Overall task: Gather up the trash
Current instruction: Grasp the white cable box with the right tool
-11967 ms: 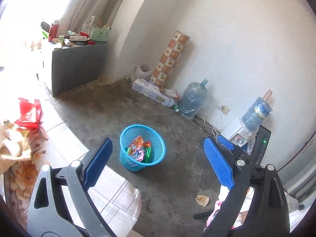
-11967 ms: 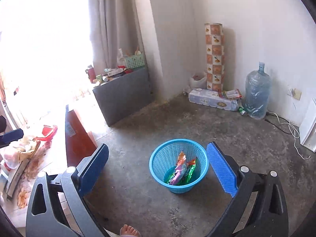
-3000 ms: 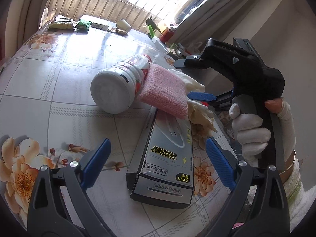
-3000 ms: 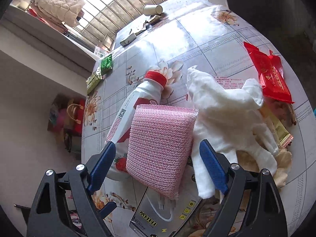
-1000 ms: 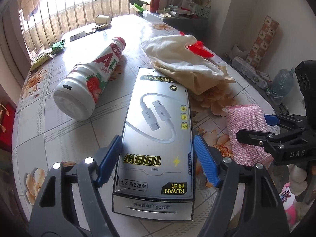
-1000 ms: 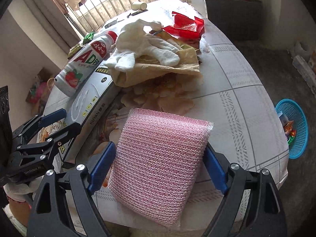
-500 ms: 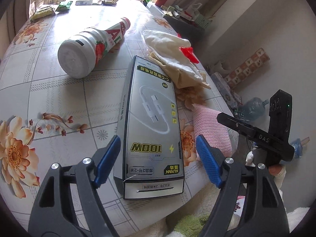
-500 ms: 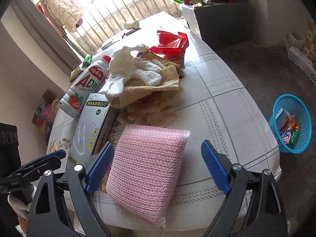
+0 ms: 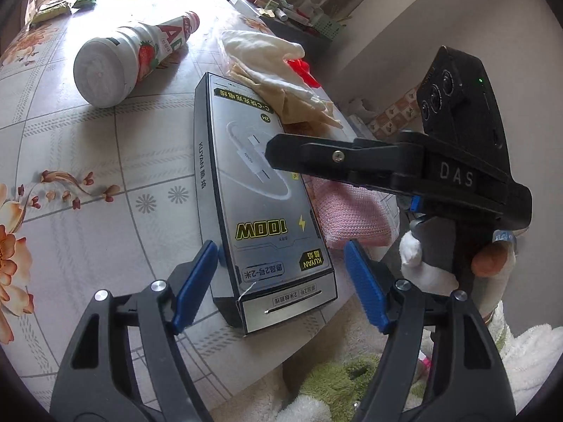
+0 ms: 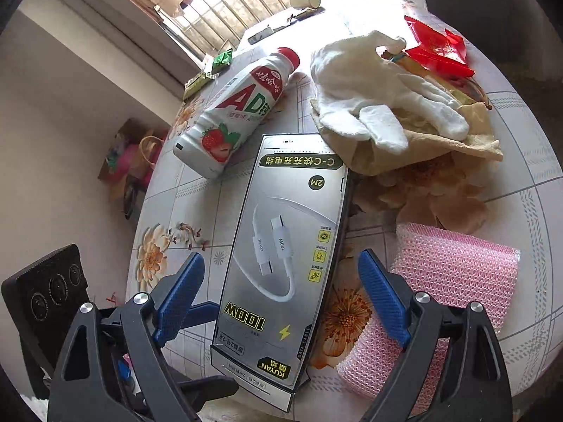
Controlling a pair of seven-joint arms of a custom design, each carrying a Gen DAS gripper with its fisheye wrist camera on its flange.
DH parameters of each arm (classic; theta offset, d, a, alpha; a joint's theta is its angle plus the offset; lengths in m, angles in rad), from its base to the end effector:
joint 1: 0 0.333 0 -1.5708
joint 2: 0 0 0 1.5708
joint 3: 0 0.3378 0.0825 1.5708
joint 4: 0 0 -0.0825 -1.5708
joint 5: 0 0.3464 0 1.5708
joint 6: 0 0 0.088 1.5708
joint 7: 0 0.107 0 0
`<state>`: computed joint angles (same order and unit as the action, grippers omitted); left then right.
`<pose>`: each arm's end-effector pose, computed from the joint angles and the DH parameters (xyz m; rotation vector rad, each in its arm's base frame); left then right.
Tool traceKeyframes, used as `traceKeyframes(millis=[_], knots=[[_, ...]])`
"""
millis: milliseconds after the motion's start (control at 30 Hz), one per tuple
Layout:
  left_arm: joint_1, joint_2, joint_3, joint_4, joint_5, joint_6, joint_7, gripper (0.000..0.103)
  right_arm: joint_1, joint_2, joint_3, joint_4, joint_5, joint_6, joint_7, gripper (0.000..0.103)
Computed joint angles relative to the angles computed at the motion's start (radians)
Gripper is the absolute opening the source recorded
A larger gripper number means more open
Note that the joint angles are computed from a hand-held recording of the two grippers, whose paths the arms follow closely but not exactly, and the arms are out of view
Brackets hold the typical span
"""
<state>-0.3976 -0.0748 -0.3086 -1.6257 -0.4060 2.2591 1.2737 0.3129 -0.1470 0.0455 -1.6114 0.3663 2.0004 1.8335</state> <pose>0.3979 -0.3649 0.7413 1.6720 -2.2035 1.1249 0.4576 0.1973 0.7548 -1.8017 1.7393 0.1001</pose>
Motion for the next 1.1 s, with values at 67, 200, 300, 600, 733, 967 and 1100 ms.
traceKeyframes(millis=[67,200,300,600,733,967,1100], knots=[[0.000,-0.023,0.004,-0.026,-0.016,0.001,0.024,0.070,0.005,0.034,0.017,0.042,-0.057,-0.044,0.018,0.087],[0.005,-0.061,0.015,-0.082,-0.060,0.007,0.047,0.070,0.020,0.089,0.047,0.117,-0.161,-0.109,0.056,0.087],[0.011,-0.094,0.025,-0.127,-0.090,0.012,0.064,0.070,0.035,0.117,0.065,0.148,-0.245,-0.127,0.095,0.087],[0.052,-0.218,0.049,-0.252,-0.096,0.019,0.042,0.071,0.094,0.148,0.097,0.169,-0.449,-0.131,0.132,0.085],[0.079,-0.255,0.058,-0.280,-0.077,0.031,0.012,0.071,0.081,0.116,0.077,0.121,-0.320,-0.074,0.094,0.084],[0.102,-0.285,0.068,-0.299,-0.074,0.068,-0.025,0.073,0.045,-0.013,-0.006,-0.050,0.134,0.046,-0.079,0.083],[0.098,-0.259,0.062,-0.276,-0.075,0.085,-0.025,0.073,0.040,-0.105,-0.067,-0.157,0.357,0.067,-0.176,0.082]])
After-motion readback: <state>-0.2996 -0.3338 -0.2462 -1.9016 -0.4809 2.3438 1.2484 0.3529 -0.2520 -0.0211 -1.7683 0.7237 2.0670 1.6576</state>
